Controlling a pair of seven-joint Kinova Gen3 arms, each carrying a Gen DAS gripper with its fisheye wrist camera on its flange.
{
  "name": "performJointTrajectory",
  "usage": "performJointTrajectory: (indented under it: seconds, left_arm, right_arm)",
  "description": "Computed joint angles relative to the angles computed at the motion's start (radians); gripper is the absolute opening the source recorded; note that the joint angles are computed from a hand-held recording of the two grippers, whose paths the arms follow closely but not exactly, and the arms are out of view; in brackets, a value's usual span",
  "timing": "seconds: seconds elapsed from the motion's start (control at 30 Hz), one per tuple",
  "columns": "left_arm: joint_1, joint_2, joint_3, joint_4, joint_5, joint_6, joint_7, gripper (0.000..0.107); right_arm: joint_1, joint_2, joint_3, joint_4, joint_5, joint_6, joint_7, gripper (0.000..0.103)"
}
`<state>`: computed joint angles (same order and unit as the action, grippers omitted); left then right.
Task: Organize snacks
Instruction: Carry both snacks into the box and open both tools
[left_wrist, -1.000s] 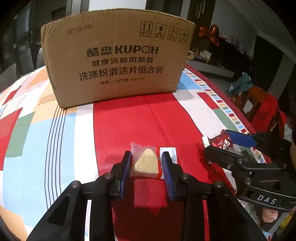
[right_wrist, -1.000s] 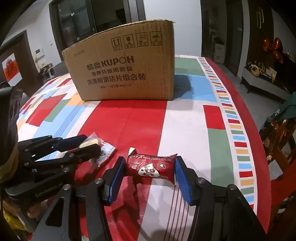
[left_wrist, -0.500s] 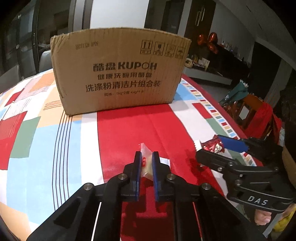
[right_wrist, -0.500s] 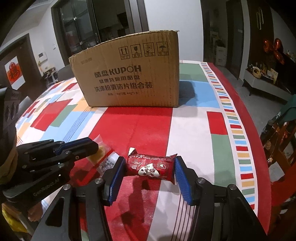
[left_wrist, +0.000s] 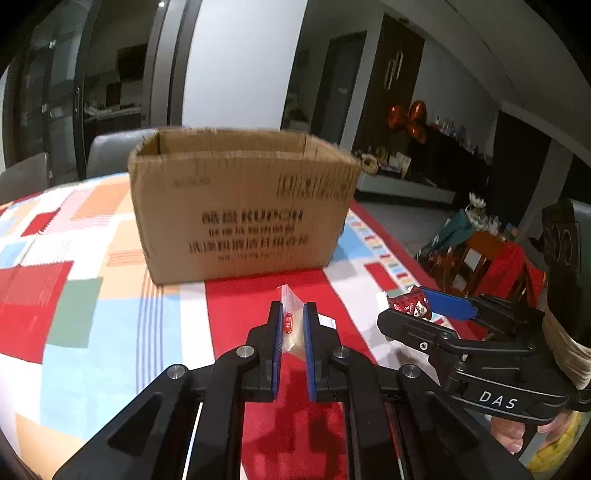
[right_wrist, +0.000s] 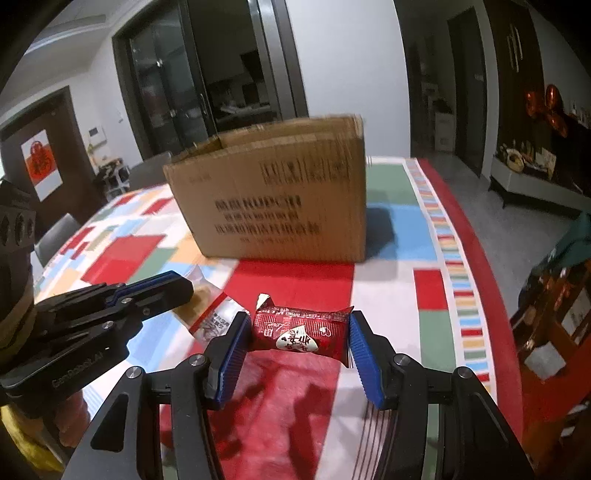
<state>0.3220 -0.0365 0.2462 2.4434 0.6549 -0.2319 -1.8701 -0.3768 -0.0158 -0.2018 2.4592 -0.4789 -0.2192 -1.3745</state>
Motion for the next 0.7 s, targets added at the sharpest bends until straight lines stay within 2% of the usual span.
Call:
performJointTrajectory:
  seconds: [0.1,0.27,0.4,0.5,0.7]
  left_arm:
    - [-0.025,-0.051,0.020,0.002,0.047,0.010,-0.041,0.012]
    - [-0.110,-0.136,0.078,0.002,0.034,0.034,-0.031,0.012]
    - [-0.148,-0.183,0.078,-0.012,-0.029,0.065,0.014,0.012]
    - [-0.201,-0.205,0.107,-0.028,-0.055,0.078,0.029,0.012]
    - [-0.230,-0.234,0.083,-0.056,-0.161,0.083,0.090,0.012]
  right_arm:
    - [0.008,-0.040,-0.034,-0.006,-0.070,-0.004,0.070,0.055]
    - [0.042,-0.088,-0.095,-0.024,-0.076,-0.013,0.086,0.055]
    - [0.050,-0.100,-0.096,-0.052,-0.009,-0.009,0.032,0.055]
    - [0.086,-0.101,-0.129,-0.078,-0.019,-0.011,0.047,0.055]
    - [0.109,-0.095,-0.145,-0.128,-0.031,-0.020,0.073,0.055]
